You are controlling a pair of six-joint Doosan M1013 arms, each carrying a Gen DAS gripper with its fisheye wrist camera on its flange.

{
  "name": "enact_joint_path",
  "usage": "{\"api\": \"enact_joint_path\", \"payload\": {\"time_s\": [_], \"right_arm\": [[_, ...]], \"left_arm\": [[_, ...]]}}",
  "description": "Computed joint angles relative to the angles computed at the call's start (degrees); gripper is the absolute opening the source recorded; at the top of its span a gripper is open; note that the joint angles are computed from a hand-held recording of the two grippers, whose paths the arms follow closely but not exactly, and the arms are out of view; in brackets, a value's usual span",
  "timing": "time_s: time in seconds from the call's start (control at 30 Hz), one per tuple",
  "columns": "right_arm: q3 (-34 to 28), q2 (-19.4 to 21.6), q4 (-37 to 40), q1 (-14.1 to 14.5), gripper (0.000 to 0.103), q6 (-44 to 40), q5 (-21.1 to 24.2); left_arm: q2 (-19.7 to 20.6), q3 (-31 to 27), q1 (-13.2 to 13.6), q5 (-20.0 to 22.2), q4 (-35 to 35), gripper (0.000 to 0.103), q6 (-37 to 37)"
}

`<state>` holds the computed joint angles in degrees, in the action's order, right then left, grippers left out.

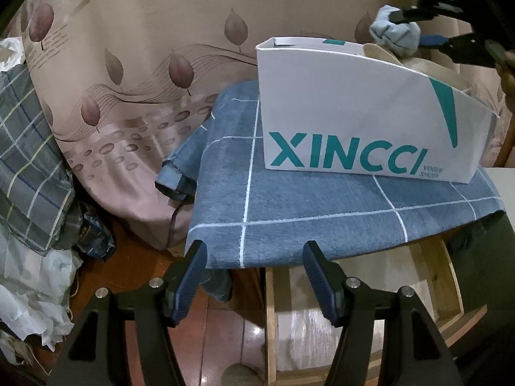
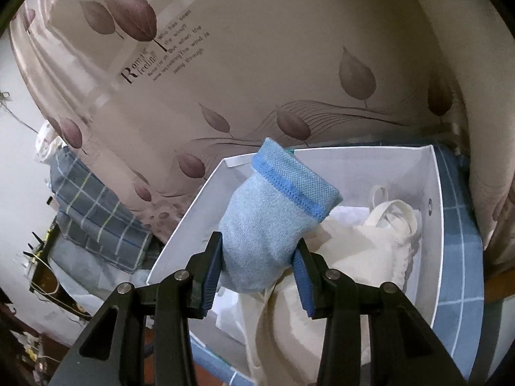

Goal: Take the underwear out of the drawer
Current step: 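Lift the light blue sock into the box with the right gripper and release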

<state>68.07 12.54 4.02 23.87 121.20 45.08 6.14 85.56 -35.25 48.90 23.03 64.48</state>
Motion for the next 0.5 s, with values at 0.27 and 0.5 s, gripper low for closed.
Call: {"api": "enact_joint_path", "payload": {"time_s": [0.27,0.5], "right_arm": [[-2.0,1.7,-2.3,1.1,0.046,-1.0,1.4],[-1.0,1.3,-5.6,1.6,0.058,2.1,-0.1]], "left_arm": [[-0.1,0.2,-0.3,-0.2,-0.2,0.064,0.8],[0.0,0.2,-0.3,-0.2,-0.6,0.064,1.4]]}}
